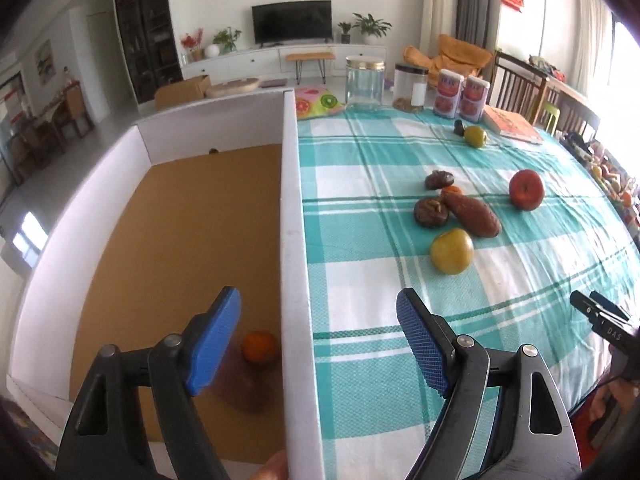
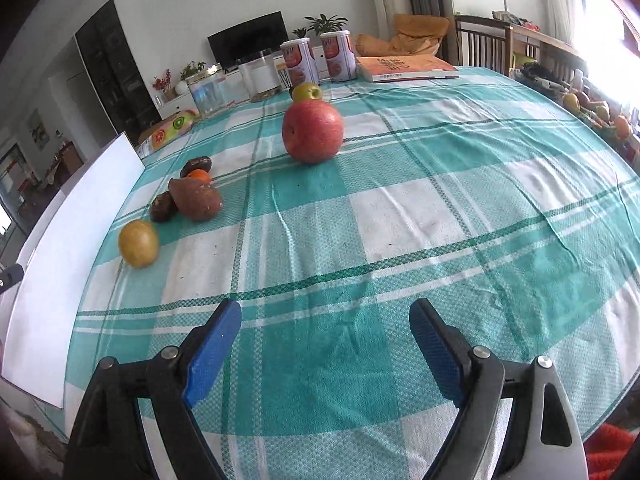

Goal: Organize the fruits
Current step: 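Withdraw both tools from the box and approach the yellow pear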

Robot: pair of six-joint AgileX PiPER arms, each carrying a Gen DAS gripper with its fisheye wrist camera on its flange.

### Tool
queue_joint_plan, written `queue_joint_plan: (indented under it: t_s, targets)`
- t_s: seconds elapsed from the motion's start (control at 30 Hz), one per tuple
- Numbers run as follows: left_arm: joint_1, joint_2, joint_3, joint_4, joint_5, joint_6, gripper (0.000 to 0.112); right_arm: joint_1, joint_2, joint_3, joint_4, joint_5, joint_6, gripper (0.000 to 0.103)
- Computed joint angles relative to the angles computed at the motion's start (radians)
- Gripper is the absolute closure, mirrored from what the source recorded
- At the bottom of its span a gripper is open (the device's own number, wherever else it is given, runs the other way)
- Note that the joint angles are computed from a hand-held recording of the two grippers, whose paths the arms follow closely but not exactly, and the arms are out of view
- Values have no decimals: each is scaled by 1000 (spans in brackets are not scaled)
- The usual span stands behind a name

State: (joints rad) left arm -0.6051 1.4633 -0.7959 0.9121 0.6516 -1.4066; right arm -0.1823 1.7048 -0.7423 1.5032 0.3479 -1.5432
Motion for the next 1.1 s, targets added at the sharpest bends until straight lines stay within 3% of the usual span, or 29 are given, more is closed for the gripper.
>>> queue_joint_plan:
  t_s: [0.07, 0.3, 0.37, 0.5, 0.57, 0.6, 0.67, 0.87, 0.97, 1.1]
  targets:
    - [-70, 7, -7, 51, 85, -53, 30, -12, 5, 4, 86, 8, -78, 16]
    - [-135, 19, -28, -32, 144, -30, 30, 54, 23, 10, 163, -62, -148, 15]
    - [-190, 48, -56, 22, 230, -82, 30, 59, 28, 10, 188, -77, -171, 15]
    - [-359, 121, -117, 209, 505, -259, 30, 53, 27, 11, 206, -91, -180, 15]
    - [-428, 128, -129, 294, 559, -329, 23, 52, 29, 10, 217, -100, -184, 12]
    - [-446, 121, -130, 322, 546, -349, 20, 54, 29, 10, 219, -106, -182, 11]
    - [-456, 118, -134, 352, 448, -373, 19, 59, 32, 7, 211, -121, -170, 11]
    - [-316, 256, -185, 178, -38, -271, 19, 77, 28, 8, 236, -162, -191, 11]
    - [-270, 370, -219, 135, -111, -240, 19, 77, 32, 6, 225, -169, -179, 11]
    - [-257, 451, -239, 152, -95, -238, 19, 75, 41, -4, 155, -173, -106, 9]
